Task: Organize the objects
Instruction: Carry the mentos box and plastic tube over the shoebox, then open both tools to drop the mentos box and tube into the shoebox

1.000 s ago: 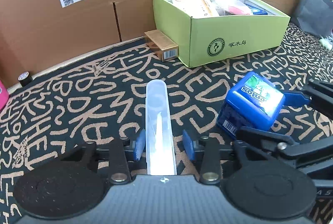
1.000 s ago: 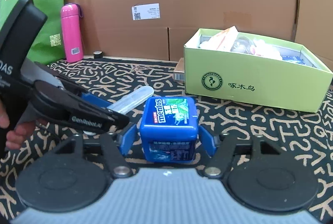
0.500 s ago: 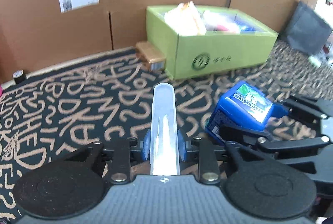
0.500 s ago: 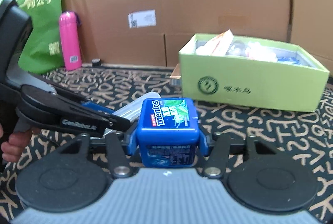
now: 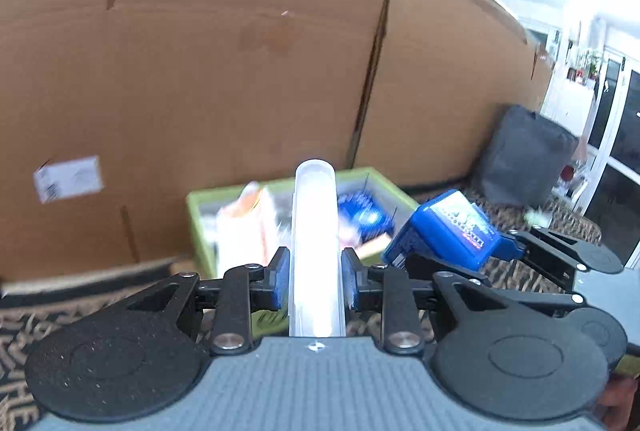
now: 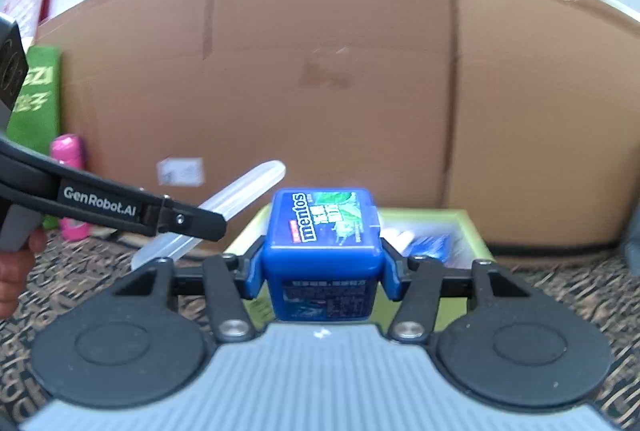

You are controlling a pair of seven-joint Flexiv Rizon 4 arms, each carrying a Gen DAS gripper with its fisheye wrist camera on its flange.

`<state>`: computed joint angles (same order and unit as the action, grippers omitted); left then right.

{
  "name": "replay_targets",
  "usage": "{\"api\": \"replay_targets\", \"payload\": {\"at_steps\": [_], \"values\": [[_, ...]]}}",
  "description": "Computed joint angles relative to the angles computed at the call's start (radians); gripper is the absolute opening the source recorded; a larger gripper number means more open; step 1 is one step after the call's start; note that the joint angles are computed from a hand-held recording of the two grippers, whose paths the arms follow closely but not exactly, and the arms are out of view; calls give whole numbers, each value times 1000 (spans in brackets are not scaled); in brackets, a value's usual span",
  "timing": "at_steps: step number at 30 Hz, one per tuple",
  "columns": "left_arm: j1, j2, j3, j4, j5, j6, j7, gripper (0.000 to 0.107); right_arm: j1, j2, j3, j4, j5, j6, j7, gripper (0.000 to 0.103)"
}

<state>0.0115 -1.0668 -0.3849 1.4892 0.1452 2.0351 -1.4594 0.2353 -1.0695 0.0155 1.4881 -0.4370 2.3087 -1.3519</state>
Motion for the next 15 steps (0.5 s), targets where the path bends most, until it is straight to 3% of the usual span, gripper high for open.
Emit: {"api": "replay_targets", "payload": {"at_steps": [7, 15], "values": [[-114, -134, 24, -327, -102, -123, 66, 29, 60, -96, -92, -254, 193, -127, -61, 54], [-194, -316, 19, -702, -230, -330, 199, 29, 8, -303, -49, -652, 97, -347, 19, 54]]}}
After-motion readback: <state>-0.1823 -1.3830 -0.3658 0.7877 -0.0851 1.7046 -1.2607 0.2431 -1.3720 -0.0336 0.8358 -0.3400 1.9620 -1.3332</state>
